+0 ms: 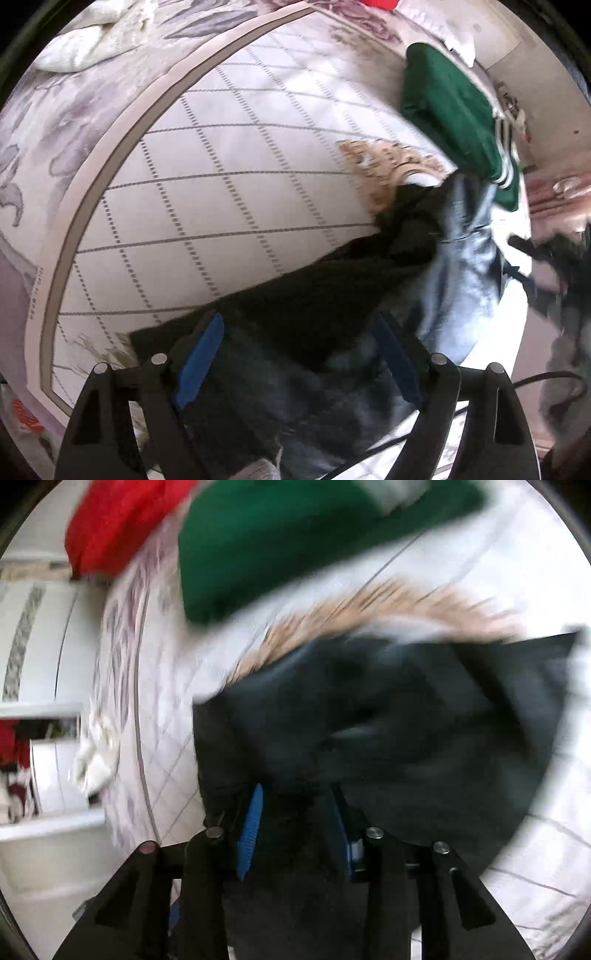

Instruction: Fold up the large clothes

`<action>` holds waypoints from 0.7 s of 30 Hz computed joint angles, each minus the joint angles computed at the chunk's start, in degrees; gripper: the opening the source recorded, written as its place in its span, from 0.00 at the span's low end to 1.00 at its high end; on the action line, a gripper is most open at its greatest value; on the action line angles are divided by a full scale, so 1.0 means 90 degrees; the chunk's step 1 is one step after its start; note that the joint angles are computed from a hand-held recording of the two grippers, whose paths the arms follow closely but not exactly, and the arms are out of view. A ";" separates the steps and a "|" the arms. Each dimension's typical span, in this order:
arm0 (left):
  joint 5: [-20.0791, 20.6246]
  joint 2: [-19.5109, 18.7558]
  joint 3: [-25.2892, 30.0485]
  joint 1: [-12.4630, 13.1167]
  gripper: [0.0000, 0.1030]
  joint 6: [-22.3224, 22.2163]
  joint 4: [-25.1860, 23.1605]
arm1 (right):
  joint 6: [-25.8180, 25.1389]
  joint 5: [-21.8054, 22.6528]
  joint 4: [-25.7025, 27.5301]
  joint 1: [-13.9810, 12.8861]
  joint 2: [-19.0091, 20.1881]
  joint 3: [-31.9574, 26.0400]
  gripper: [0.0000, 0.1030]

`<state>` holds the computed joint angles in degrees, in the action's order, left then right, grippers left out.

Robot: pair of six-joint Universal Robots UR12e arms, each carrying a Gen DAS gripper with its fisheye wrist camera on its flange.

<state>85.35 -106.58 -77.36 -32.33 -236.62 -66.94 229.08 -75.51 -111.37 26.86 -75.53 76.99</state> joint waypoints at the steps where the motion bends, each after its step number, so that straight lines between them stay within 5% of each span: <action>1: 0.0023 -0.0036 0.0072 -0.0030 0.80 -0.0042 -0.0024 | 0.0148 -0.0330 0.0020 -0.0047 -0.0157 0.0133 0.68; 2: 0.0033 -0.0068 0.0116 -0.0050 0.80 -0.0062 -0.0030 | 0.0347 -0.0709 0.0157 -0.0108 -0.0305 0.0273 0.81; 3: 0.0034 -0.0123 0.0178 -0.0084 0.80 -0.0072 -0.0032 | 0.0553 -0.0828 0.0167 -0.0255 -0.0462 0.0567 0.83; 6: 0.0023 -0.0275 0.0385 -0.0159 0.80 -0.0034 -0.0223 | 0.0778 0.0346 -0.0118 -0.0725 -0.0567 0.1356 0.83; 8: 0.0146 -0.0417 0.0594 -0.0216 0.80 0.0061 -0.0358 | 0.1039 0.0768 -0.0969 -0.0839 -0.0659 0.1880 0.60; 10: 0.0416 -0.0548 0.0856 -0.0311 0.80 0.0255 -0.0643 | 0.1219 0.0149 -0.1317 -0.0648 -0.0825 0.2009 0.25; 11: 0.0483 -0.0597 0.0940 -0.0338 0.80 0.0302 -0.0736 | 0.1498 -0.0028 -0.1410 -0.0590 -0.0929 0.2078 0.17; 13: 0.0536 -0.0662 0.1050 -0.0388 0.80 0.0355 -0.0896 | 0.2511 -0.0197 -0.1253 -0.0540 -0.1395 0.2380 0.16; 15: 0.0507 -0.0723 0.1140 -0.0414 0.80 0.0300 -0.1034 | 0.2987 0.0132 -0.0929 -0.0574 -0.1717 0.2667 0.17; 18: 0.0571 -0.0827 0.1273 -0.0447 0.80 0.0242 -0.1142 | 0.2881 0.1055 0.0261 -0.0789 -0.2116 0.2855 0.40; 21: 0.0683 -0.0986 0.1429 -0.0468 0.81 0.0288 -0.1266 | 0.2358 0.0699 0.1457 -0.0752 -0.2347 0.2489 0.43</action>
